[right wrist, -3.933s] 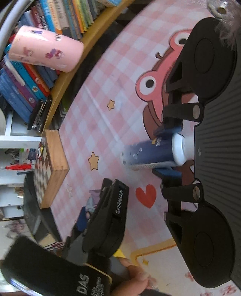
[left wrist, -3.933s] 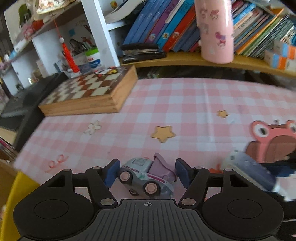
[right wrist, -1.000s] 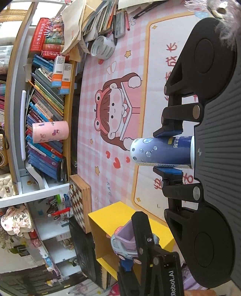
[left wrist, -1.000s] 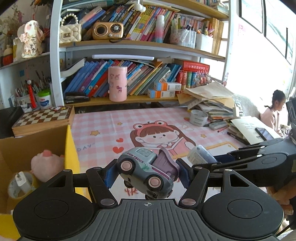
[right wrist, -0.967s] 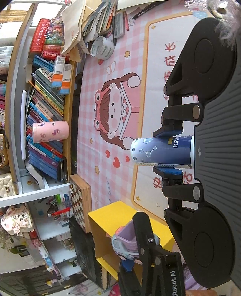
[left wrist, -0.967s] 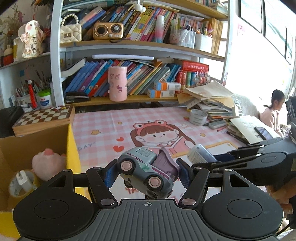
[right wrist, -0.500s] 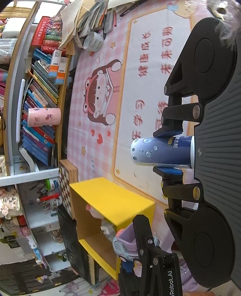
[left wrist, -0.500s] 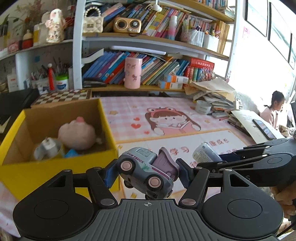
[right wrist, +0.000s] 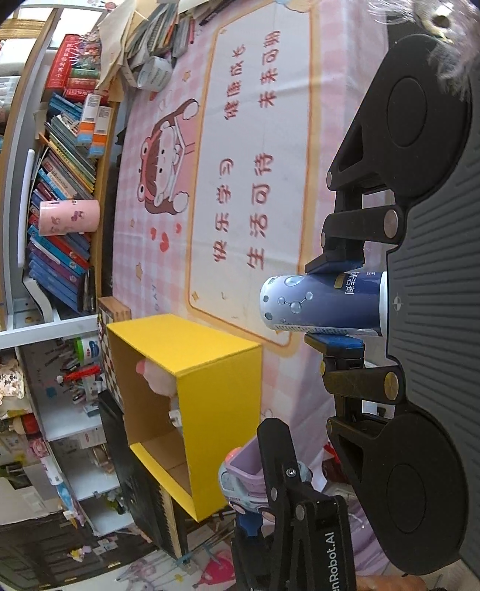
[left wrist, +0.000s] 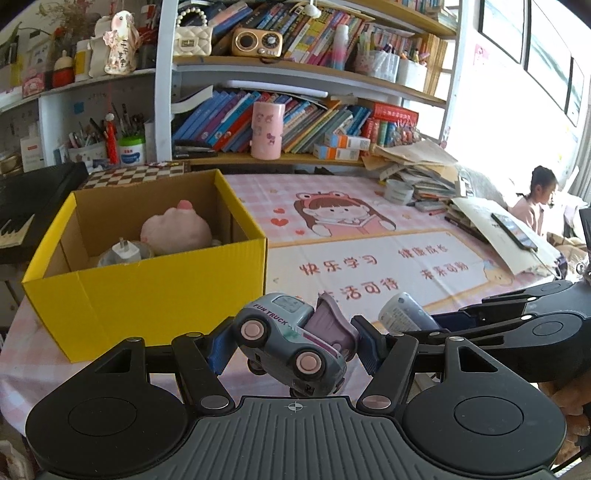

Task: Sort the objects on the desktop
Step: 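Lift the toy car and spray bottle and carry both toward the yellow box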

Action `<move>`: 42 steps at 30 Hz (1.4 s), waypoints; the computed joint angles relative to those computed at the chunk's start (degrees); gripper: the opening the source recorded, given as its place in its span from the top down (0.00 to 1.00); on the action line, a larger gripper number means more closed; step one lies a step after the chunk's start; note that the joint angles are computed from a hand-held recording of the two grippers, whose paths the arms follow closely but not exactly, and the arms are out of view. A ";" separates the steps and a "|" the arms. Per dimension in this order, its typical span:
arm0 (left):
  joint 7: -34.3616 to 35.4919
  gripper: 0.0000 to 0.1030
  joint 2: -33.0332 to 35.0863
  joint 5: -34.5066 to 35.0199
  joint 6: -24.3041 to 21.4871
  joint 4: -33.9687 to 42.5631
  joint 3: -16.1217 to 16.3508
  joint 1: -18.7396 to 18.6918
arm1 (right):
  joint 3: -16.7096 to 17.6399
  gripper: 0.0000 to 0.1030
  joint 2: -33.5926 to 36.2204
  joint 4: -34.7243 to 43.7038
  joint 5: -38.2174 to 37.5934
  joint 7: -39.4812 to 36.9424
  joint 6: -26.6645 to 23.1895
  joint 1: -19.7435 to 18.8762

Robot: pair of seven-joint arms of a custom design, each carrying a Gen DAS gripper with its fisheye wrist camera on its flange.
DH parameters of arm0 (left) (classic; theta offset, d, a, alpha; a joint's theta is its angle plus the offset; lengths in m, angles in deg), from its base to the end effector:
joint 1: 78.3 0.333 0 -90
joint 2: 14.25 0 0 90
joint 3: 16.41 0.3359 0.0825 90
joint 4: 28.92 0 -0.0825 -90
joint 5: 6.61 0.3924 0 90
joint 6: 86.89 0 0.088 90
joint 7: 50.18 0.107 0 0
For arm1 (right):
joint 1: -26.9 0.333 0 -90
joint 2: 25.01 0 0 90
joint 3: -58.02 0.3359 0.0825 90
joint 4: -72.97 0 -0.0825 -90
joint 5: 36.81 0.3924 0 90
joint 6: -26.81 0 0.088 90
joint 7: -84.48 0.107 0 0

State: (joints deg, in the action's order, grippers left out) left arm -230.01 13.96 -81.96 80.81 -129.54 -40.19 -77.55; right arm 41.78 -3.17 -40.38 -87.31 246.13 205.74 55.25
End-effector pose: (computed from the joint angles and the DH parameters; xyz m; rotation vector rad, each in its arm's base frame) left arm 0.6736 -0.1802 0.3561 -1.1558 2.2709 -1.2450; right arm 0.6185 0.2164 0.3573 -1.6322 1.8065 -0.5978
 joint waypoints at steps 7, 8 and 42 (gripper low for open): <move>2.56 0.36 -1.92 -2.29 -1.56 -2.28 0.43 0.75 | -1.28 0.71 -0.88 -0.91 -3.14 4.74 -0.67 2.58; 2.84 0.36 -2.11 -2.69 -1.72 -2.49 0.66 0.70 | -1.17 0.71 -1.04 -1.02 -3.73 5.29 -0.79 2.58; 5.89 0.36 -2.30 -14.87 4.16 -0.59 7.22 -2.34 | 20.36 0.71 4.51 5.59 20.73 -31.16 0.88 -12.32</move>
State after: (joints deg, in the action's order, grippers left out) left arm -224.12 11.66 -96.83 84.96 -130.13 -32.97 -79.89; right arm 62.14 1.34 -34.79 -66.58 214.97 206.62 42.93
